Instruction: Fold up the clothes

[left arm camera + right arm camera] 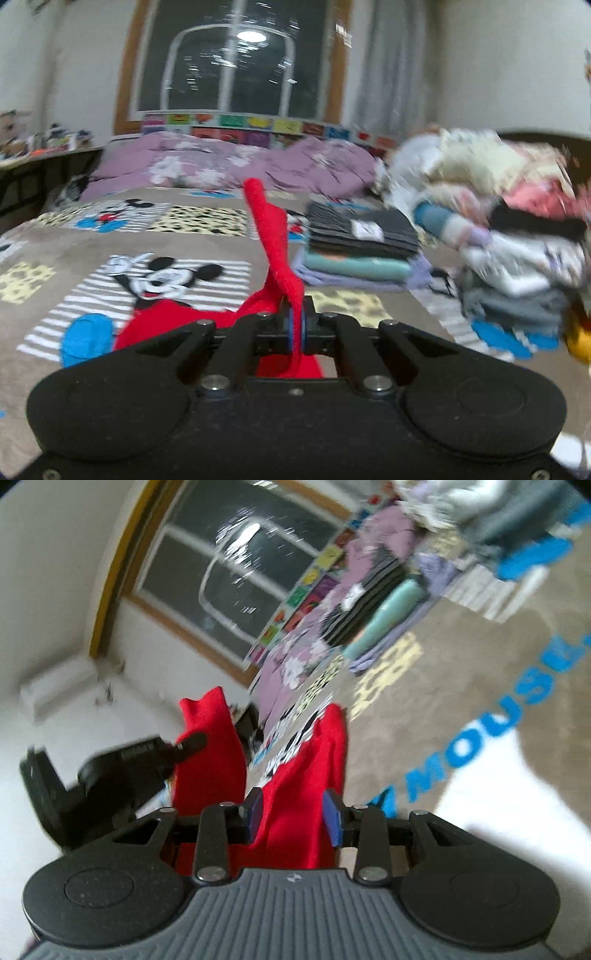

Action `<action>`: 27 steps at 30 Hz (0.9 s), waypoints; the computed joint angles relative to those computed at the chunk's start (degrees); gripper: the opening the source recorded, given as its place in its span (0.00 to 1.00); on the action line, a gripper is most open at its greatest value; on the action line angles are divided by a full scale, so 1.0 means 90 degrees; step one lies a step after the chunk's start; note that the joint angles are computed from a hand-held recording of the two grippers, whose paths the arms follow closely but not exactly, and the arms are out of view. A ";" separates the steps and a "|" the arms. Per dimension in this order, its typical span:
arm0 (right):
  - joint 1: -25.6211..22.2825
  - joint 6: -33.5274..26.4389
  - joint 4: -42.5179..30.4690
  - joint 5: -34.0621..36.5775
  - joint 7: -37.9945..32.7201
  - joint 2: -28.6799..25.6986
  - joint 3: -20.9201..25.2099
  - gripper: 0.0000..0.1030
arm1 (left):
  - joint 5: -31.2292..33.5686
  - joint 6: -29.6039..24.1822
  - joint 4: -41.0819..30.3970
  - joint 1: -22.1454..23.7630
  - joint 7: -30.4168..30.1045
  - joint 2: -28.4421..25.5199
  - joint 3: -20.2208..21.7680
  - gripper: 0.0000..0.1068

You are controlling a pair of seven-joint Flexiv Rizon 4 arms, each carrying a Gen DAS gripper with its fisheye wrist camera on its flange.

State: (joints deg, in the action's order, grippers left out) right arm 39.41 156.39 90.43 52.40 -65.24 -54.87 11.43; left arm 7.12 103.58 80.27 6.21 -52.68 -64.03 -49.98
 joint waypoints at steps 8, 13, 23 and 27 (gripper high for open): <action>-0.0331 0.0573 0.0052 0.0021 0.1386 -0.0286 0.0185 0.36 | 0.0109 -0.0180 0.0135 -0.0646 0.0565 0.0016 0.0691 0.01; -0.0447 0.0444 0.0029 0.0036 0.1642 -0.0363 0.0171 0.36 | -0.0210 -0.1114 0.0175 -0.0664 0.1217 0.0003 0.0701 0.10; -0.0442 -0.0322 0.0017 -0.0046 0.1130 -0.0258 -0.0102 0.41 | -0.1091 -0.1019 0.1321 0.1227 0.1870 0.0241 -0.0790 0.22; -0.0487 -0.0633 0.0051 -0.0322 0.1147 -0.0211 -0.0178 0.46 | -0.1324 -0.0521 0.1088 0.1472 0.1209 0.0307 -0.0433 0.22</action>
